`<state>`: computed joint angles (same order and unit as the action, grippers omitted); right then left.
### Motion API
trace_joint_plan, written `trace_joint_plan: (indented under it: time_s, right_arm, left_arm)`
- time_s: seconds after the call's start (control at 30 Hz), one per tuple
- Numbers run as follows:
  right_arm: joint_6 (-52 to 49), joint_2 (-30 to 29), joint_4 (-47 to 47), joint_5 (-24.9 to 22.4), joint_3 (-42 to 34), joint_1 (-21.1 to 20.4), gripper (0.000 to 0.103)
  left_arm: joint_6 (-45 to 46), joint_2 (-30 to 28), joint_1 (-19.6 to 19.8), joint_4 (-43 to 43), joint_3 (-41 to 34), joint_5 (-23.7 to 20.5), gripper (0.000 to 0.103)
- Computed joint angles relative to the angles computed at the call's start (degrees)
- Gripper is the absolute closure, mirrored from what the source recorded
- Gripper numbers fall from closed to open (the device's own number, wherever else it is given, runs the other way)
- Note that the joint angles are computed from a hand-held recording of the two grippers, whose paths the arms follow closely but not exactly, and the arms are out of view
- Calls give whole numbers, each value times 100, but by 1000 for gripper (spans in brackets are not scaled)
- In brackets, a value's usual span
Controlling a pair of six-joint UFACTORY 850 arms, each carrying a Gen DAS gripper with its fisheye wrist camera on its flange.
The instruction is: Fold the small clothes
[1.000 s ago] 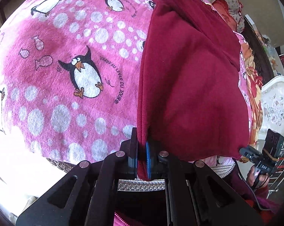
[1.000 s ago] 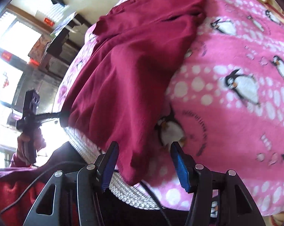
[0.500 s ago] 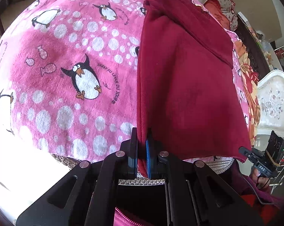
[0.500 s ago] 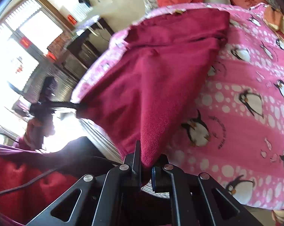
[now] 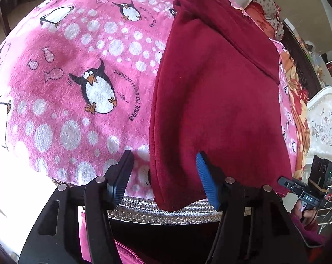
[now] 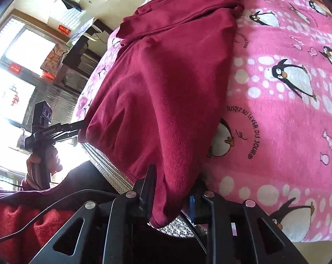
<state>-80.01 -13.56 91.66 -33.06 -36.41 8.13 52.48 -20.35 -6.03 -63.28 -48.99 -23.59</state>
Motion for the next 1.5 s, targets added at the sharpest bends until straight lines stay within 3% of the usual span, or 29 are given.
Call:
trace_joint_plan:
  time_s: [0.07, 0.13, 0.17, 0.33, 0.47, 0.57, 0.87, 1.13, 1.37, 1.43, 1.5]
  right_arm:
    - [-143, 75, -37, 21, 51, 0, 81]
    - [-266, 129, -6, -21, 41, -18, 88]
    - [-329, 149, 65, -117, 37, -56, 90]
    - [-599, 173, 390, -786, -163, -412, 92]
    - [-798, 95, 807, -1063, -426, -673, 92]
    - [-1086, 7, 1148, -879, -704, -739, 92]
    - [-943, -765, 1533, -611, -1970, -856, 92]
    - [21, -1724, 968, -394, -3472, -1074, 92]
    - [1585, -2867, -1, -148, -5017, -1165, 92]
    - [2349, -3108, -536, -125, -5352, -1198, 91]
    - [2718, -3266, -605, -307, -5541, -1305, 89]
  left_arm:
    - [-324, -4, -154, 435, -42, 168, 45]
    - [-597, -37, -260, 979, -133, 145, 75]
    - [-684, -94, -266, 1108, -217, -22, 95]
    - [-492, -193, -174, 828, -560, -440, 95]
    - [-292, -286, -59, 445, -966, -661, 95]
    - [-265, -474, -2, 162, -1410, -795, 95]
    - [-64, -1243, -145, -404, -3030, -488, 95]
    - [-1729, -2494, -338, 1039, -5103, -201, 96]
    - [-3722, -3836, -449, 2948, -7122, -697, 96]
    - [-4024, -4130, -449, 3222, -7584, -940, 91]
    - [-3877, -4256, -408, 3062, -7804, -1099, 73]
